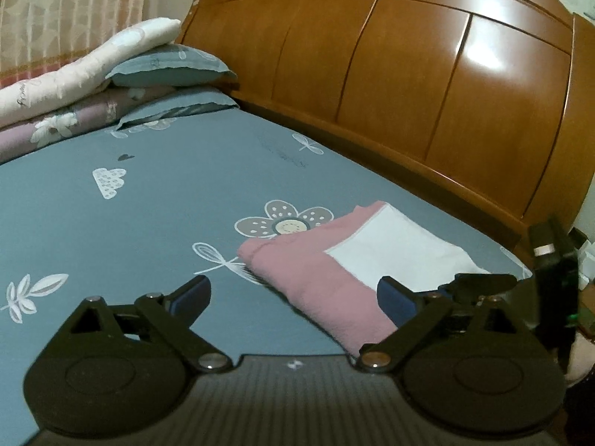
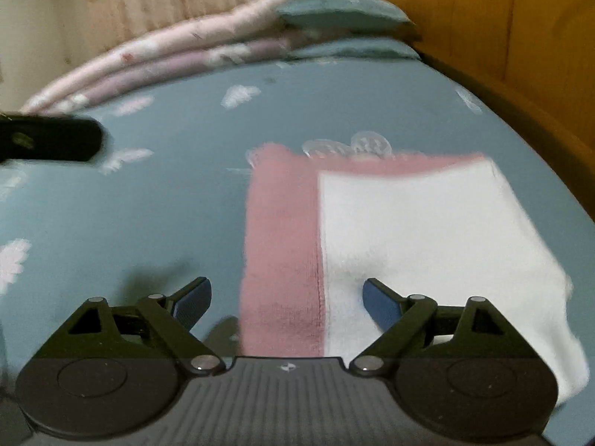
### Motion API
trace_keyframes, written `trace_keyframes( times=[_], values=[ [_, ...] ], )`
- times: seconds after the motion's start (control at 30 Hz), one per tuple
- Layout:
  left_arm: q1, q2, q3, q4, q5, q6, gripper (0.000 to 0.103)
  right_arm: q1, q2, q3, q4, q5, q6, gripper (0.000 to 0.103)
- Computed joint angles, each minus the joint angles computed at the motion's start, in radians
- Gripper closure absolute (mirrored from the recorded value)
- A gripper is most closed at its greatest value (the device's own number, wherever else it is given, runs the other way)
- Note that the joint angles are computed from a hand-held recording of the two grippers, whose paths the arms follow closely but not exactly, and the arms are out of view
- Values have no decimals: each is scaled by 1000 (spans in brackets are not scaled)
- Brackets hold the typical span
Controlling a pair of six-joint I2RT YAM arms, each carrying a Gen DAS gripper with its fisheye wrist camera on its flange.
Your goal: Fold clothes
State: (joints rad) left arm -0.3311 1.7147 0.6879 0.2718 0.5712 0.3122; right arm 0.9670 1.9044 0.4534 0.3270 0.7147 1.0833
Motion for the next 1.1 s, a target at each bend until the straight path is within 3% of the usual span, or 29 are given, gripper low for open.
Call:
trace_keyframes(
  times=[0.13, 0.23, 0.3, 0.43, 0.57, 0.7, 0.77, 0.93, 1.1],
  values=[
    [51, -2, -8, -21, 64, 63, 6, 72, -45, 56, -67, 80, 2, 10],
    [93, -10, -25, -17, 110, 84, 3, 63, -2, 123, -131, 65, 19, 8],
    [118, -14, -29, -27, 131, 107, 3, 55, 19, 142, -150, 45, 43, 2],
    [174, -38, -41, -50, 155, 160, 3, 62, 20, 163, -188, 46, 93, 3],
    [233, -33, -34, -73, 201, 178, 1, 29, 64, 195, -159, 9, 69, 0],
    [280, -29, -29, -105, 217, 217, 1, 36, 88, 288, -322, 11, 80, 0],
    [307, -28, -32, -112, 230, 249, 1, 86, 48, 301, -416, 42, 158, 0],
    [351, -1, -10, -144, 274, 288, 1, 213, 45, 365, -725, 95, 484, 0],
    [343, 3, -36, -88, 259, 322, 1, 227, 111, 333, -664, 17, 591, 0]
  ],
)
